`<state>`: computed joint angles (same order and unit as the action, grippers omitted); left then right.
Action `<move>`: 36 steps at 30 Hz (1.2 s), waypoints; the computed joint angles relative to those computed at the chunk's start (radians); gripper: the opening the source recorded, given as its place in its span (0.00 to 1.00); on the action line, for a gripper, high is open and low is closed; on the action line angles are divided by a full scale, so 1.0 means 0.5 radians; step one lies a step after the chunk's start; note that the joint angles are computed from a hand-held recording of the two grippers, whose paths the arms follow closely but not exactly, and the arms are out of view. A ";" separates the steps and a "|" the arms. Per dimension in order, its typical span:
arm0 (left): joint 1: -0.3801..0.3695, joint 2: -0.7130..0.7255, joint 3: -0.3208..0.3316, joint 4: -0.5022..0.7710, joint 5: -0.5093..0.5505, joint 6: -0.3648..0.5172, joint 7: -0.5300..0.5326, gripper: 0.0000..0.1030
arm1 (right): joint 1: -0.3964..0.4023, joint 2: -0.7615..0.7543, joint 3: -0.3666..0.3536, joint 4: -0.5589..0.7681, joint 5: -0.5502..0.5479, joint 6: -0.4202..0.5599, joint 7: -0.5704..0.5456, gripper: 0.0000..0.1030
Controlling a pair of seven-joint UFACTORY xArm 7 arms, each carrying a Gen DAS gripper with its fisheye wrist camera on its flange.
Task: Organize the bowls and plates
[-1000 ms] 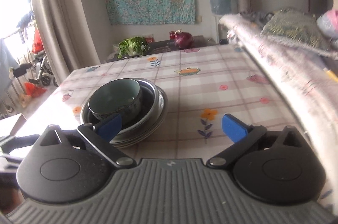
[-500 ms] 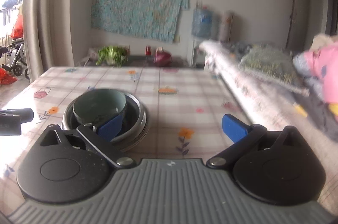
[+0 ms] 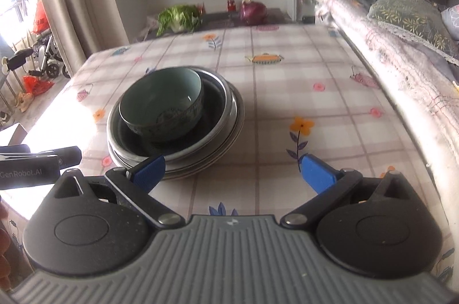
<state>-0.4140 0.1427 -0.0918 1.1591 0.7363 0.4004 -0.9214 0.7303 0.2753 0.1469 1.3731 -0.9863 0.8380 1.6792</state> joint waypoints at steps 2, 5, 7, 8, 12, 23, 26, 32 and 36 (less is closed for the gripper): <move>0.006 0.009 -0.011 0.019 -0.055 0.023 0.051 1.00 | -0.002 0.022 0.002 0.025 0.019 0.000 -0.031 0.99; 0.010 0.021 -0.025 0.041 -0.155 0.060 0.139 1.00 | 0.004 0.043 -0.004 0.055 0.045 0.002 -0.070 0.99; 0.013 0.034 -0.033 0.056 -0.227 0.084 0.209 1.00 | 0.004 0.043 -0.011 0.055 0.058 -0.002 -0.089 0.99; 0.012 0.036 -0.034 0.057 -0.252 0.089 0.233 1.00 | 0.006 0.045 -0.013 0.059 0.065 0.002 -0.098 0.99; 0.004 0.029 -0.033 0.046 -0.310 0.097 0.295 1.00 | 0.013 0.047 -0.021 0.070 0.083 0.018 -0.121 0.99; -0.006 0.034 -0.044 0.051 -0.418 0.163 0.414 1.00 | 0.024 0.033 -0.015 0.081 0.088 0.070 -0.141 0.99; -0.006 0.035 -0.046 0.047 -0.443 0.165 0.438 1.00 | 0.024 0.031 -0.012 0.083 0.089 0.084 -0.146 0.99; 0.001 0.033 -0.051 0.039 -0.500 0.155 0.485 1.00 | 0.015 0.029 -0.008 0.081 0.103 0.089 -0.152 0.99; 0.015 0.035 -0.066 0.033 -0.594 0.133 0.569 1.00 | 0.017 0.041 -0.008 0.093 0.119 0.100 -0.172 0.99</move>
